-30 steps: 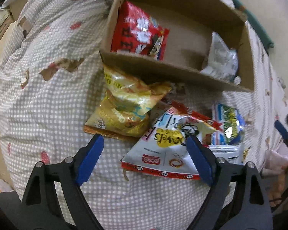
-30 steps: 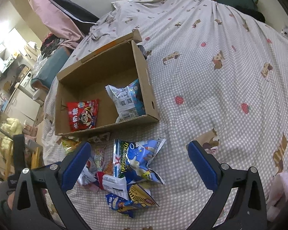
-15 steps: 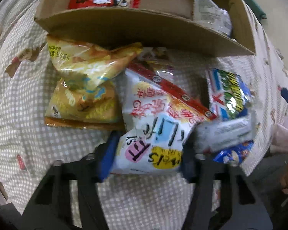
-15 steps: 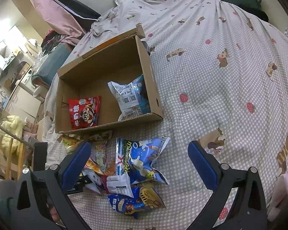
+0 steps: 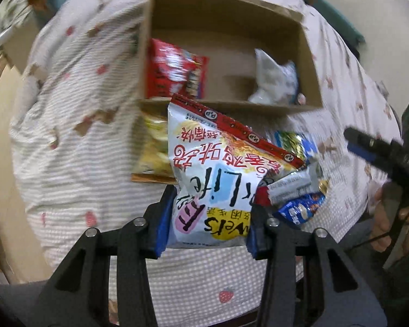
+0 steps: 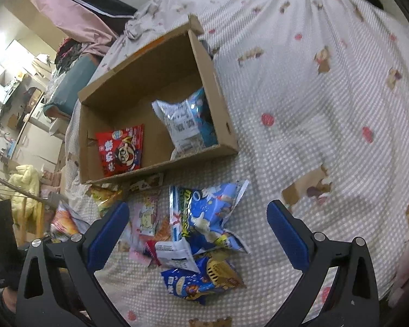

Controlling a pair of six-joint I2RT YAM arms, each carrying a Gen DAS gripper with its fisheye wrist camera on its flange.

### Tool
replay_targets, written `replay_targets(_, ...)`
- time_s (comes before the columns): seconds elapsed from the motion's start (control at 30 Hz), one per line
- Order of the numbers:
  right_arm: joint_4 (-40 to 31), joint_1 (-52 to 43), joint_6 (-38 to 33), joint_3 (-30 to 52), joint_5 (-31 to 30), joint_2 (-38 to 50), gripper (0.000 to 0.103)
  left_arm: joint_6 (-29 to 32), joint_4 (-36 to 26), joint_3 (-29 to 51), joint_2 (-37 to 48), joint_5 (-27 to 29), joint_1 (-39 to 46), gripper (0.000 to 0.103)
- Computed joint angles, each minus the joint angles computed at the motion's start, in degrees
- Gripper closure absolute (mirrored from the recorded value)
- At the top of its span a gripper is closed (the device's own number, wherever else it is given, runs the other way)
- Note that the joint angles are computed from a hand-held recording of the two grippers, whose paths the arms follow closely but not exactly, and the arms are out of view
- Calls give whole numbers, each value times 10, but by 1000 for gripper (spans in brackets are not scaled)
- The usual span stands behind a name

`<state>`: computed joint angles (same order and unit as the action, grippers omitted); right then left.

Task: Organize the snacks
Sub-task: 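Grasp the white-red triangular packet with the left tool while the right tool grasps the blue packet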

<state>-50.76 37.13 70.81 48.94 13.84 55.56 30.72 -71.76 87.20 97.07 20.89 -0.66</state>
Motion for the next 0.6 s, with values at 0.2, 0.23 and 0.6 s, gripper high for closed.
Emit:
replay_targets(0.2,42,-81,-44,-13,-130,83,0,-25,-3,32,58,-9,39,63)
replay_targets(0.23,53,-90,-51,-16,-151,102,0,-27,-4,33,66,-10,44,63)
replay_targets(0.6,59,-77,-112,31,-169,255,27,-42,47,-26,38,-23,31,63)
